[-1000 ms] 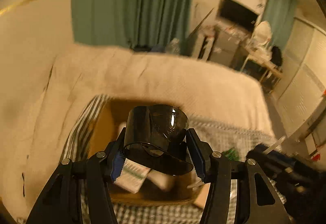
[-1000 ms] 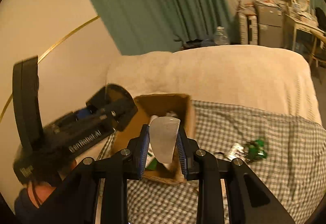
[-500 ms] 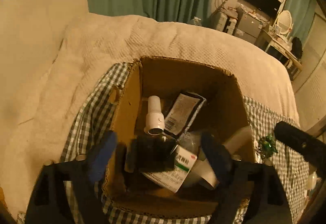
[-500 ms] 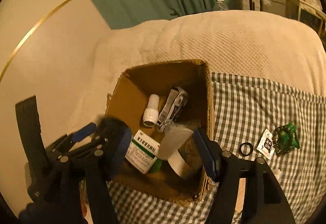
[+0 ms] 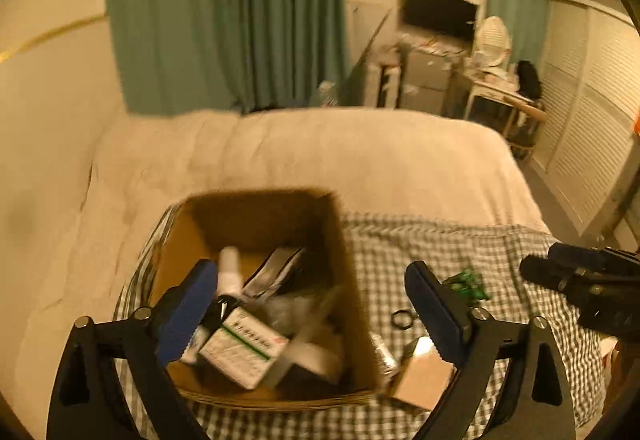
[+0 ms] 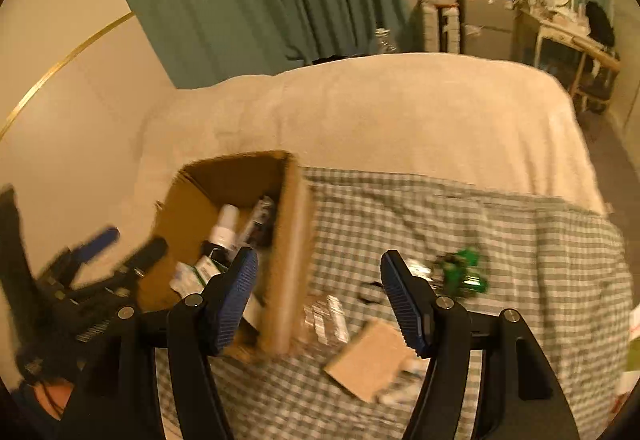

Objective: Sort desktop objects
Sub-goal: 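Open both tools over the box and return them to the bed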

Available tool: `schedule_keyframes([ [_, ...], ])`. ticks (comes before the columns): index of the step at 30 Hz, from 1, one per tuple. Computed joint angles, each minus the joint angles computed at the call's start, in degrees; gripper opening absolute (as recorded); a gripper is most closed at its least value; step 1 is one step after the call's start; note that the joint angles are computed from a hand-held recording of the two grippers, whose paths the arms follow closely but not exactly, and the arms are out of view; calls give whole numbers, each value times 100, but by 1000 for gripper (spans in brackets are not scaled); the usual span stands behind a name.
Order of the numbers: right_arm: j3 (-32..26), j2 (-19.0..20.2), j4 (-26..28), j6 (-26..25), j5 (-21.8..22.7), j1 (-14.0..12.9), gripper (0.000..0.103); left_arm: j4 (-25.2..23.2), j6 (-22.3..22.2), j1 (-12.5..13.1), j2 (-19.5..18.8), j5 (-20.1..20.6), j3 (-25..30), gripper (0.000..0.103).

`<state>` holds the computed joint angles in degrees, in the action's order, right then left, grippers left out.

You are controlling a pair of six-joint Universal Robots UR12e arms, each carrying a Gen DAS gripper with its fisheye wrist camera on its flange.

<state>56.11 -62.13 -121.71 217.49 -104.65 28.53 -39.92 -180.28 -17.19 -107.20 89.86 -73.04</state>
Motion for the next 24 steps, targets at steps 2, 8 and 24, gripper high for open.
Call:
schedule_keyframes([
  [2, 256, -239, 123, -80, -163, 9, 64, 126, 197, -175, -5, 116, 51, 98],
  [8, 974, -874, 294, -244, -536, 6, 64, 446, 461, -596, -78, 528, 157, 103],
  [24, 2530, -1643, -116, -435, -254, -464, 64, -265, 9, -924, -712, 548, 271, 103],
])
